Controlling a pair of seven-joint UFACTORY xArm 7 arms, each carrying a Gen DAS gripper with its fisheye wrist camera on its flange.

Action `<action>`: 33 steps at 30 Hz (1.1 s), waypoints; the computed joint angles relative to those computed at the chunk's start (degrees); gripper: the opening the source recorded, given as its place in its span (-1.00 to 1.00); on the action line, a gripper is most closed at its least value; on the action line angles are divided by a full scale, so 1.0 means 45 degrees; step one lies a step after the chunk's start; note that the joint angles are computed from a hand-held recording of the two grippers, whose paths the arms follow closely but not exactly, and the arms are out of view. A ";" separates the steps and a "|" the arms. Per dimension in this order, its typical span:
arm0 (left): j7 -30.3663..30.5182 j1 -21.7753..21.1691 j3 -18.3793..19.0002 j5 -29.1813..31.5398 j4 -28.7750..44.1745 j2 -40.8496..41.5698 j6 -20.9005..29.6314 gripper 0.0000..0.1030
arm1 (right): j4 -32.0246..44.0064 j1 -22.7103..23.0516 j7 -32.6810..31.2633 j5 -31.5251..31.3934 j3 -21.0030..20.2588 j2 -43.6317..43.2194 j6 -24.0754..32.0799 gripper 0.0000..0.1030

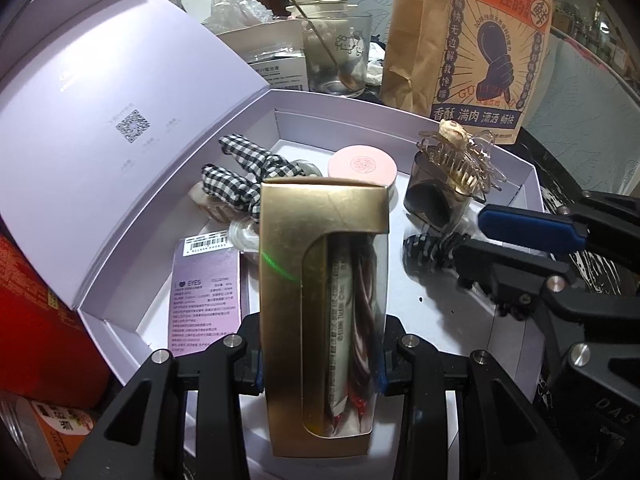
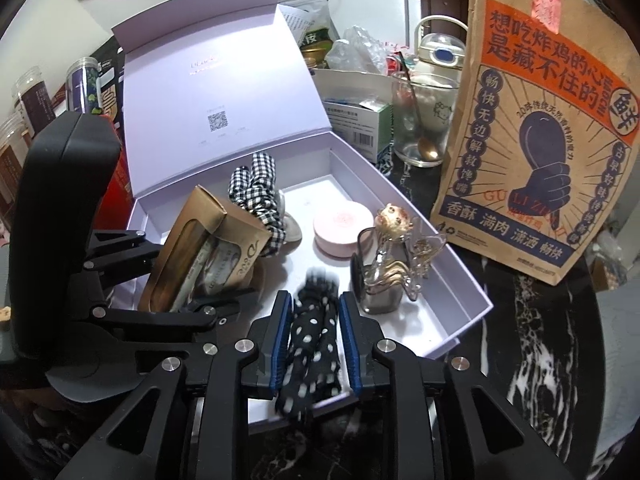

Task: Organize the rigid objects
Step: 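Open right tool releasing the scrunchie while left tool releases the gold case in the box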

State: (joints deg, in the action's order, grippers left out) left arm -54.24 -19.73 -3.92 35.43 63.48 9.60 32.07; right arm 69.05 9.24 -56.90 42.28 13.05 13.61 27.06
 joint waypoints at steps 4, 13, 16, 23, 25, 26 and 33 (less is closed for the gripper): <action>-0.0498 -0.0177 0.0046 0.0687 0.0094 -0.0047 0.0304 -0.27 | -0.0127 -0.0043 0.0001 0.0010 -0.0060 -0.0196 0.0022 -0.53; -0.0403 -0.0080 -0.0146 0.0485 0.0154 -0.0147 0.0585 -0.27 | -0.0545 -0.0111 -0.0109 0.0414 -0.0314 -0.0844 -0.0140 -0.50; -0.0533 -0.0143 -0.0161 0.0560 0.0135 -0.0268 0.0731 -0.26 | -0.0667 -0.0095 -0.0241 0.0656 -0.0401 -0.1059 -0.0105 -0.44; -0.1005 -0.0193 -0.0336 0.0903 0.0141 -0.0596 0.1144 -0.25 | -0.1034 0.0079 -0.0622 0.1080 -0.0643 -0.1622 -0.0135 -0.44; -0.1119 -0.0181 -0.0378 0.0948 0.0066 -0.0722 0.1143 -0.25 | -0.1085 0.0148 -0.0609 0.1076 -0.0723 -0.1725 -0.0187 -0.44; -0.1134 -0.0167 -0.0405 0.0946 0.0041 -0.0779 0.1162 -0.25 | -0.1106 0.0166 -0.0617 0.1082 -0.0764 -0.1782 -0.0192 -0.44; -0.1406 -0.0134 -0.0613 0.1180 -0.0068 -0.1248 0.1447 -0.25 | -0.1342 0.0312 -0.0676 0.1116 -0.0960 -0.2222 -0.0296 -0.44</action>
State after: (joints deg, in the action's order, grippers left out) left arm -60.57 -20.34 -6.68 40.74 63.17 3.98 38.58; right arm 63.01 10.64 -59.94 47.30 8.73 3.60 25.73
